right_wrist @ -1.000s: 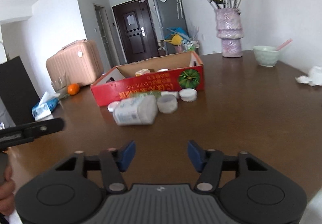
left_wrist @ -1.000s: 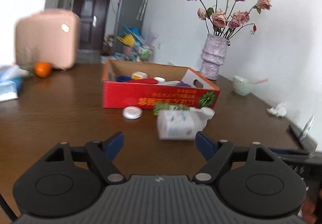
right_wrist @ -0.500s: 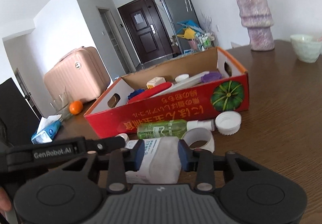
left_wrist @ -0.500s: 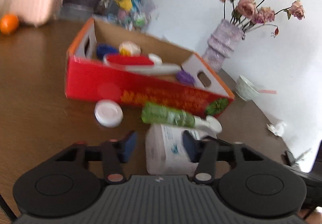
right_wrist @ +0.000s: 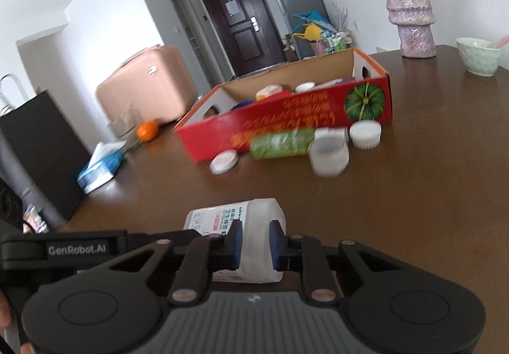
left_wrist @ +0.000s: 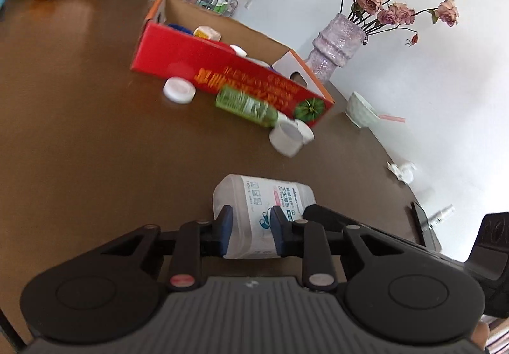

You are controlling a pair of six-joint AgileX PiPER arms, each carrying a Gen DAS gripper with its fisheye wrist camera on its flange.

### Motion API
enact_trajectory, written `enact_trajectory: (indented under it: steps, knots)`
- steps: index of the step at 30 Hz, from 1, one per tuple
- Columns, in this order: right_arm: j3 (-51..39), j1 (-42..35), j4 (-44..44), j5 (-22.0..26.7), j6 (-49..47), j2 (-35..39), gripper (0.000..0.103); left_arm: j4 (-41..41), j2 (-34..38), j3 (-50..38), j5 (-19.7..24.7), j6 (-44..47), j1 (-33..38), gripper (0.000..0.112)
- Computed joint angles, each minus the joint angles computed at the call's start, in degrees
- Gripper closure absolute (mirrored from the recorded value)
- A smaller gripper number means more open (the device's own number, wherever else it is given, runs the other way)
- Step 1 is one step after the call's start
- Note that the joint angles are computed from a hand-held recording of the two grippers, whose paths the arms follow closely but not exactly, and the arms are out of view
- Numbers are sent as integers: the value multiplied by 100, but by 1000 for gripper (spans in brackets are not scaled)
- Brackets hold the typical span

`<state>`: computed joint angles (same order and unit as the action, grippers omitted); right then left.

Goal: Organize rigid objects
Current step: 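Lift the wipes pack and lower it into the red box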

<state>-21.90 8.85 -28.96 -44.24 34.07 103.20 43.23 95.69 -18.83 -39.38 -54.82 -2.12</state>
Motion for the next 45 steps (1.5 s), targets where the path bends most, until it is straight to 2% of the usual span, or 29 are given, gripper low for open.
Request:
enact_trajectory:
  steps: [3, 6, 8, 9, 10, 12, 14, 15, 17, 19, 24, 26, 31, 35, 38, 40, 45]
  knots:
    - [661, 66, 90, -309, -233, -346, 86, -74, -229, 470, -201, 248, 73, 86]
    - [959, -81, -35, -814, -198, -184, 79, -7, -122, 607, -497, 247, 248, 82]
    - [971, -250, -266, -1009, 20, -36, 74, -643, -109, 651, -404, 682, 0, 66]
    - [971, -310, -320, -1091, 83, 36, 71, -858, -100, 620, -293, 789, -94, 53]
    - [966, -364, -350, -1179, 126, 110, 70, -844, -22, 562, -271, 749, -65, 49]
    - [897, -493, -528, -1299, 312, 256, 70, -256, 222, 470, -566, 451, 280, 53]
    - [808, -647, -774, -1373, 561, 391, 71, 259, 355, 382, -759, 107, 550, 65]
    - [785, -648, -777, -1370, 591, 416, 71, 492, 400, 368, -904, 22, 652, 79]
    - [779, -552, -693, -1274, 552, 355, 75, 269, 179, 455, -728, 85, 450, 79]
    - [886, -541, -684, -1202, 522, 186, 83, -169, -25, 609, -607, 362, 165, 79]
    - [1191, -748, -795, -1228, 437, -203, 84, 22, -446, 662, -446, 87, 49, 79]
    - [1178, -791, -865, -1077, 523, -490, 84, 14, -597, 486, -309, 2, -70, 78]
    - [401, -926, -1204, -353, 998, -1020, 84, 689, -368, -898, 202, -829, -138, 79]
    - [-897, -940, -1483, 261, 1443, -845, 84, 1224, 296, -2519, 577, -1494, -200, 78]
    - [-2343, -1105, -2557, 728, 2725, -274, 84, 1405, 994, -3821, 1085, -1933, -394, 79]
    - [-3423, -1268, -3392, 743, 3871, 409, 84, 1645, 1549, -4674, 1397, -2298, -511, 78]
    - [-5599, -1158, -5198, 1706, 5829, 1724, 84, 3924, 3088, -6916, 1769, -5034, -643, 79]
